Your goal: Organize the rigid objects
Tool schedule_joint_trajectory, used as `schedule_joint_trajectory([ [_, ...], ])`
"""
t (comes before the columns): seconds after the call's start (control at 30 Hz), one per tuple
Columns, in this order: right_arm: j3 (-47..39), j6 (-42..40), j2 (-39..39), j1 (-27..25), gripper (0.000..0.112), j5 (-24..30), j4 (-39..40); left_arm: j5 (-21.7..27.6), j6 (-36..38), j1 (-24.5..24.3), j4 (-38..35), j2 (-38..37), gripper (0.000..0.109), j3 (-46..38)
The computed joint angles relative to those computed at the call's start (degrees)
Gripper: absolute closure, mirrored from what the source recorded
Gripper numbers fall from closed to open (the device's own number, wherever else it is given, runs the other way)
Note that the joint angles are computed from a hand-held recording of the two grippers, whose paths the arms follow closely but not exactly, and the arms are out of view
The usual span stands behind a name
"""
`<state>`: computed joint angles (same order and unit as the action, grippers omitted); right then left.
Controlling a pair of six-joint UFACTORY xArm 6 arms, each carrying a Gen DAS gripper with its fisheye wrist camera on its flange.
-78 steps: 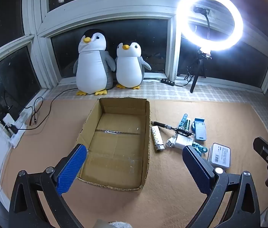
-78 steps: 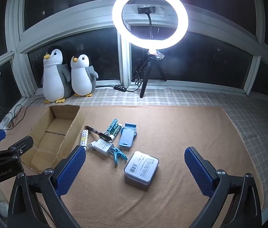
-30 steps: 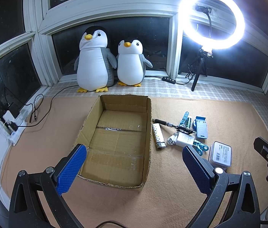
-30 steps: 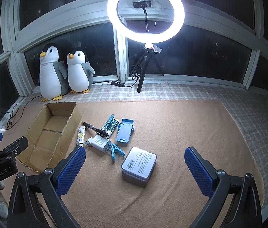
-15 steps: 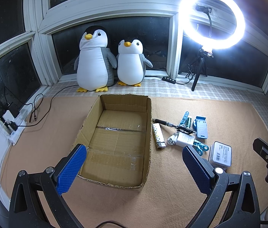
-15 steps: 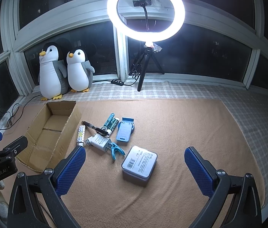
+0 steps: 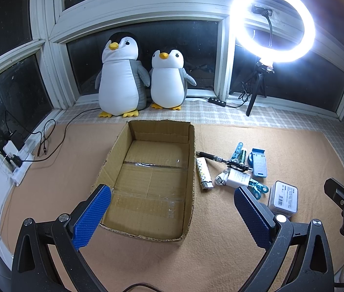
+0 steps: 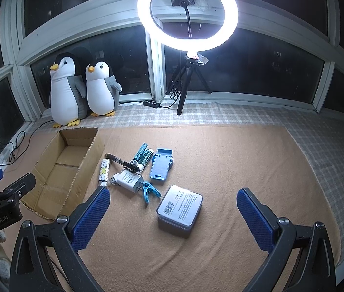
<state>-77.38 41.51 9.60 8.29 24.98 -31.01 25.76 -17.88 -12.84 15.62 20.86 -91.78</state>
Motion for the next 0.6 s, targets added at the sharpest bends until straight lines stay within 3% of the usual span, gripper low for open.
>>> schedule_joint_trajectory([
  [0.6, -1.1, -1.9, 0.7, 0.2, 0.01, 1.1, 2.4, -0.9, -0.1, 0.2, 0.0, 0.0, 0.006, 1.2],
])
